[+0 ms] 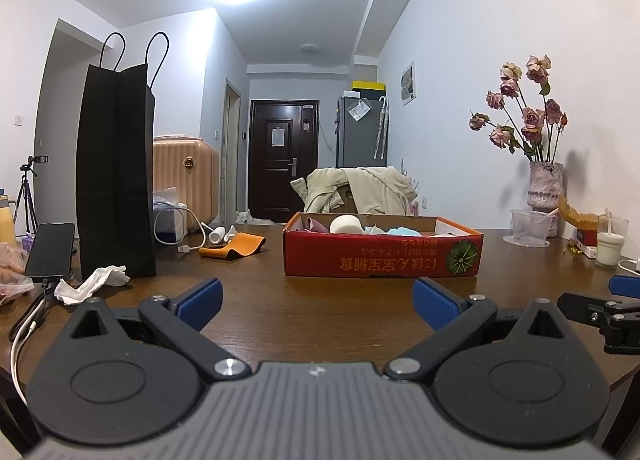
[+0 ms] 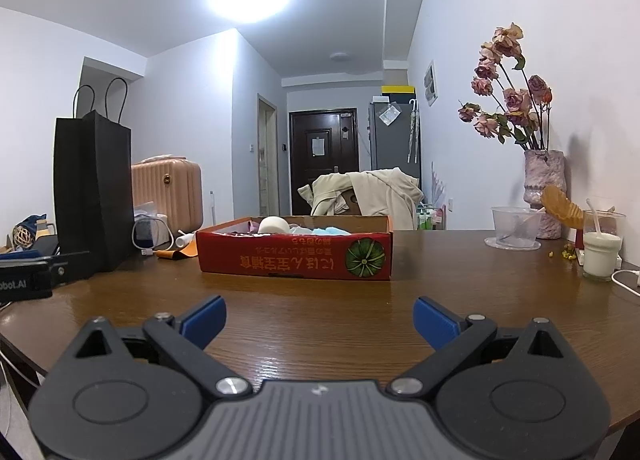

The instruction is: Organize soft objects

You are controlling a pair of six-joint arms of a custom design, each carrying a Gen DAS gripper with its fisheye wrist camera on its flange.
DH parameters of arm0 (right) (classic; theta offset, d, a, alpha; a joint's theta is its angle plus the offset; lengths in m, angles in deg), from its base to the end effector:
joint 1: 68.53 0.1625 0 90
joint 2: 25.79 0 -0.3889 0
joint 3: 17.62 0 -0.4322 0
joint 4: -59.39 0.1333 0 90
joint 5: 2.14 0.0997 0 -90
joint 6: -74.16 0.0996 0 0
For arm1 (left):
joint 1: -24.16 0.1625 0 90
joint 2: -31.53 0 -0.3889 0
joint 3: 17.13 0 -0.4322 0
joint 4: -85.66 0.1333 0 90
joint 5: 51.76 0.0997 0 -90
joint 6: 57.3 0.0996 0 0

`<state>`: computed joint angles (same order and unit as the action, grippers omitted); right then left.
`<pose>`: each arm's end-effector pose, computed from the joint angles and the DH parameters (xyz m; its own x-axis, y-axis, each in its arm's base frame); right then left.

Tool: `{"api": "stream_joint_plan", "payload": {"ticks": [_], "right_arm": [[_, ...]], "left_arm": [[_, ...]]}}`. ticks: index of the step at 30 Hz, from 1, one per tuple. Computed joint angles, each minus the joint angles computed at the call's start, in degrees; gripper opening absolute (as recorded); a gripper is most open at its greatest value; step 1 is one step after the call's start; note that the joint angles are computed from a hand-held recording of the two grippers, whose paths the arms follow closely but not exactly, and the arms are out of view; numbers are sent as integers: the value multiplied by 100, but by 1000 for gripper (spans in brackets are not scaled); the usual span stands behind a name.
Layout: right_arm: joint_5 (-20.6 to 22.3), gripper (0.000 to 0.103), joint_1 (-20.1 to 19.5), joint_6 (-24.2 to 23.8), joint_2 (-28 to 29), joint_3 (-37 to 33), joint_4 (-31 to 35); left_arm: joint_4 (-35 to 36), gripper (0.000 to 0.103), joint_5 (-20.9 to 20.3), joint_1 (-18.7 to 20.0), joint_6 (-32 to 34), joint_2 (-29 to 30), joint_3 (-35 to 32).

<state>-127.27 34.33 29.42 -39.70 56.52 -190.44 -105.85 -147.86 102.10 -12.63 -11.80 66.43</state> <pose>0.2200 -0.6224 -0.0073 -0.6822 0.3780 0.6259 -0.6238 0.1457 -0.7679 -0.0362 -0.7568 0.1901 -0.6071 0.5429 -0.5802 0.7413 0.1241 -0.6596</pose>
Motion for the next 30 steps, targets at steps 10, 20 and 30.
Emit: {"api": "stream_joint_plan", "payload": {"ticks": [10, 20, 30], "right_arm": [[-1, 101, -18, -4, -24, 46, -41], [7, 101, -41, 21, -26, 54, -20], [11, 101, -52, 7, -14, 35, -15]], "left_arm": [[46, 103, -25, 20, 8, 16, -23], [34, 103, -54, 27, 21, 30, -50], [75, 103, -70, 27, 109, 23, -41]]}}
